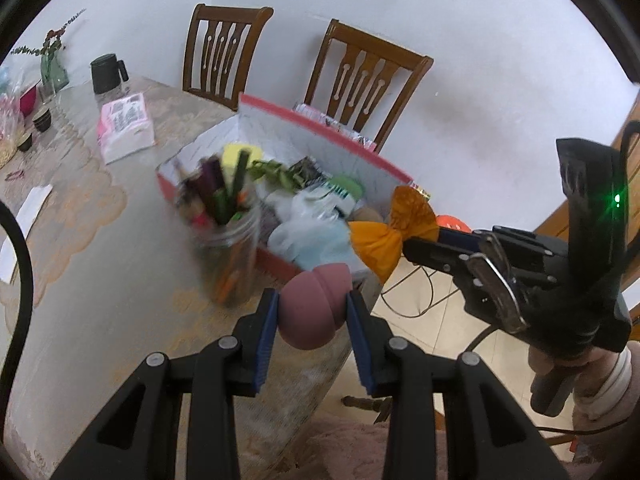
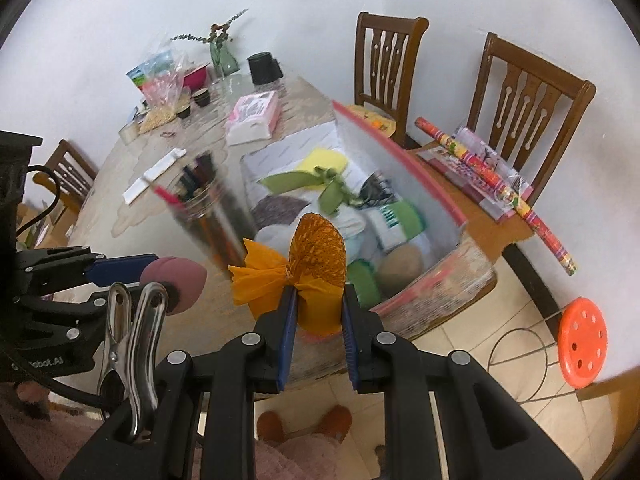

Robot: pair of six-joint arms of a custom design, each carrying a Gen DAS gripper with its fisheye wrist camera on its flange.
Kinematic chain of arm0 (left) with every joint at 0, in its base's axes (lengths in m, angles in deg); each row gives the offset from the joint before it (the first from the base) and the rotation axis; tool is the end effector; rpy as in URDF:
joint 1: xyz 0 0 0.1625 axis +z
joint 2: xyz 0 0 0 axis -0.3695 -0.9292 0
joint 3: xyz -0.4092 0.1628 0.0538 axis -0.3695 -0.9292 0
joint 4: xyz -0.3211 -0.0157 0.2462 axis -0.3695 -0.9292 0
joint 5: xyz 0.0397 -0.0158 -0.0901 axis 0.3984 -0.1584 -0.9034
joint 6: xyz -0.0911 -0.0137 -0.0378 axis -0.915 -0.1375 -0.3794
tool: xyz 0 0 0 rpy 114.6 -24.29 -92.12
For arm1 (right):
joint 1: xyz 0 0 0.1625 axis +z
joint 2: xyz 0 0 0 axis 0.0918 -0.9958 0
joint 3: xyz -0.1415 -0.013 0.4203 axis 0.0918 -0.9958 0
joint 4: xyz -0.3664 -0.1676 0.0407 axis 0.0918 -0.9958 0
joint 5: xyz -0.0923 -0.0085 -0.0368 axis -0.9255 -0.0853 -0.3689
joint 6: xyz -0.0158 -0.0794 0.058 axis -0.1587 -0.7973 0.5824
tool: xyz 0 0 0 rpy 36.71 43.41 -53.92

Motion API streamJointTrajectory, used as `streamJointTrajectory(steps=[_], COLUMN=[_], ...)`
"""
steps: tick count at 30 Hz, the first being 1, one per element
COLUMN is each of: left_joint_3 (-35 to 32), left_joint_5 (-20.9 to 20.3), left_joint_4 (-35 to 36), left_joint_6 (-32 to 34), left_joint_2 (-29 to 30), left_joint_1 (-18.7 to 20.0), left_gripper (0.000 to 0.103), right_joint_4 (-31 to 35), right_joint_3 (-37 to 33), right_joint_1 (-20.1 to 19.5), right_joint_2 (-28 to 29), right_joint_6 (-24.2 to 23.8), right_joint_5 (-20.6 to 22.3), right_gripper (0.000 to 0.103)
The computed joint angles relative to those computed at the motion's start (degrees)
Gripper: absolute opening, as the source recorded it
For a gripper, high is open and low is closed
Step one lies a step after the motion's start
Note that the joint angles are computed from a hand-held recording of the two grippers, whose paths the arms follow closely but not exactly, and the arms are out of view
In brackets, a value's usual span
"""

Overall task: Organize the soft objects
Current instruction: 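Carry the pink sponge with the left tool toward the box while the right carries the orange bow, then lower and release the pink sponge into the box while the right releases the orange bow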

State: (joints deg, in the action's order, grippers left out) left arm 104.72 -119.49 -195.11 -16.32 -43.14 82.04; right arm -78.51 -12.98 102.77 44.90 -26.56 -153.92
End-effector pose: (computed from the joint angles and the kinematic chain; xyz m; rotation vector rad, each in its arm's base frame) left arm -0.2140 -0.7541 0.3142 0.4965 2.5676 -0.6127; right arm 0.3559 -0.7991 0.1537 0.7647 -2.5284 0.5668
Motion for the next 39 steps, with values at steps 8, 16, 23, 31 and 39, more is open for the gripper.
streamJointTrajectory(steps=[8,16,23,31,39], left_joint_3=[-7.65,-19.13,-30.92,-36.81,-39.79], left_joint_5=[1.02,3.95,6.12,8.93,8.76], left_joint_4=[1.31,4.42,10.39,12.96,15.22], left_joint_6=[-1.70,-4.00,-6.78,-7.68,-7.80], left_joint_2=[5.23,12.20,19.06,22.68,23.96], left_joint_1=[-0.22,0.01,0.80,1.13,1.05], left_gripper=[0.036,0.036,0.037,0.039,0.047], right_joint_4=[1.77,7.75,14.03,20.72,19.11], right_joint_3=[-6.40,-17.33,-27.21,-37.91,-38.54], right_joint_1=[-1.66,-3.26,-3.98,-4.55,-4.35], right_joint_2=[2.30,7.39,12.48,17.88,18.24], right_joint_6=[-1.89,-2.79,-3.12,-2.34,-2.47], right_joint_5=[1.23,2.77,3.29,4.11,3.40], right_gripper=[0.022,0.022,0.022,0.023,0.034])
